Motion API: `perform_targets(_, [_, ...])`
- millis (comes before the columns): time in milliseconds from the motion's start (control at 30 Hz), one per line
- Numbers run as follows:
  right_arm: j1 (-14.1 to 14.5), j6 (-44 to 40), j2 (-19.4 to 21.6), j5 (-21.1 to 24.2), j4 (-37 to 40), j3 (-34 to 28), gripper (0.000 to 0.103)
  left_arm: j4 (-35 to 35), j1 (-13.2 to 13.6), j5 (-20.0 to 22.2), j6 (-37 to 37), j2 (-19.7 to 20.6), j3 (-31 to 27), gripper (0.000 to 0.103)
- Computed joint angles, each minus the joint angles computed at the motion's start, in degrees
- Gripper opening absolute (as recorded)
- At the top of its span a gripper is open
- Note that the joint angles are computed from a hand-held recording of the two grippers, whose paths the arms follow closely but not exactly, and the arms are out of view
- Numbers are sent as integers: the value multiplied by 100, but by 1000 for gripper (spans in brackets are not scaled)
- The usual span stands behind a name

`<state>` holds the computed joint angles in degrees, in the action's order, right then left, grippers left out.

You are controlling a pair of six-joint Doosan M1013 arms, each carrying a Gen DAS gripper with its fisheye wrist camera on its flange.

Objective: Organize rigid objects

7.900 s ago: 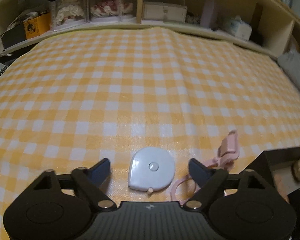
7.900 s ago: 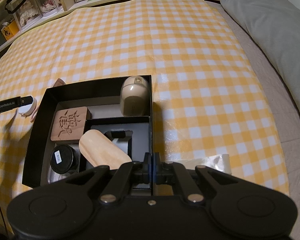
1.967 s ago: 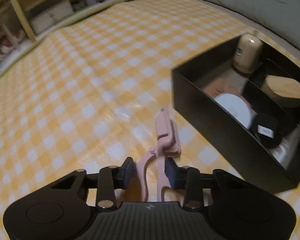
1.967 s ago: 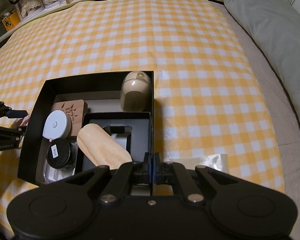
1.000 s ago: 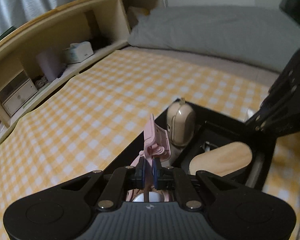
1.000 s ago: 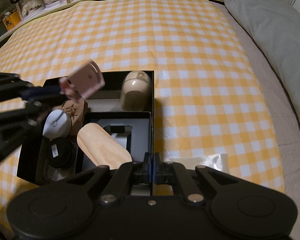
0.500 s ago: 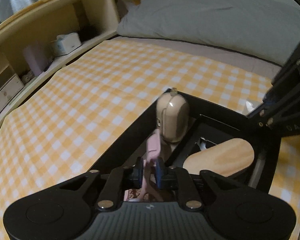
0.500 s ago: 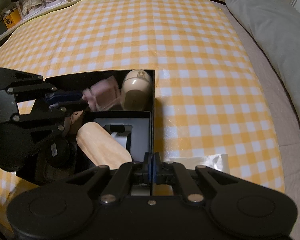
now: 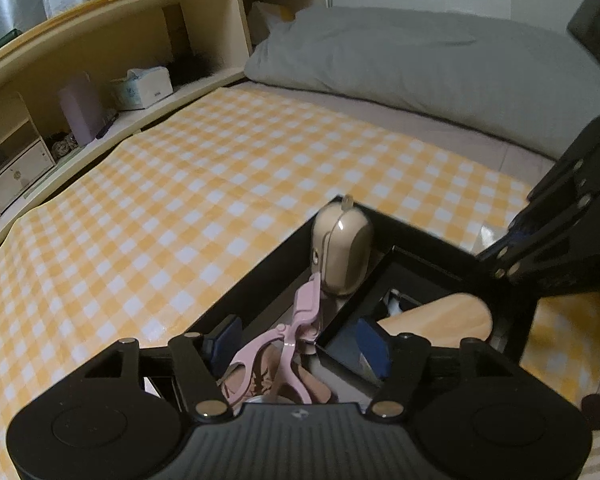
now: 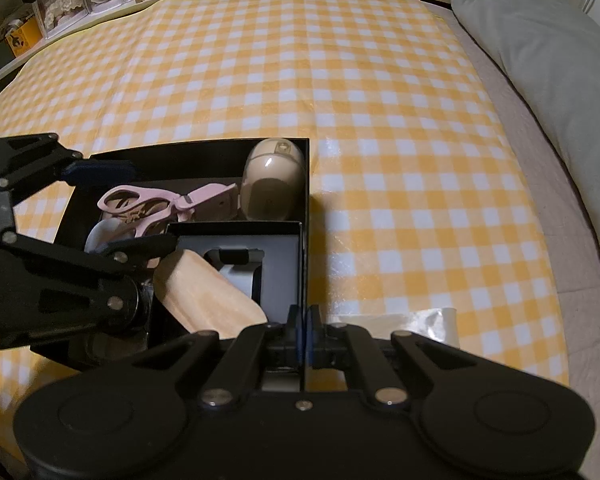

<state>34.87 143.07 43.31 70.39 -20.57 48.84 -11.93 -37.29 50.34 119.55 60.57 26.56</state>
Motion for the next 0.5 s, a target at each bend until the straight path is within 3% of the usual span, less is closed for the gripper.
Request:
perform_targets(133, [-2, -4, 3, -4, 2, 6, 3, -50, -9, -154, -121, -200, 244, 75])
perform_targets(300, [-3, -2, 5, -5, 11, -1, 3, 253, -43, -30, -622, -458, 440, 85])
perform_targets(500, [-1, -6, 4, 7, 12, -7, 3, 561, -63, -228, -1413, -980, 1111, 96])
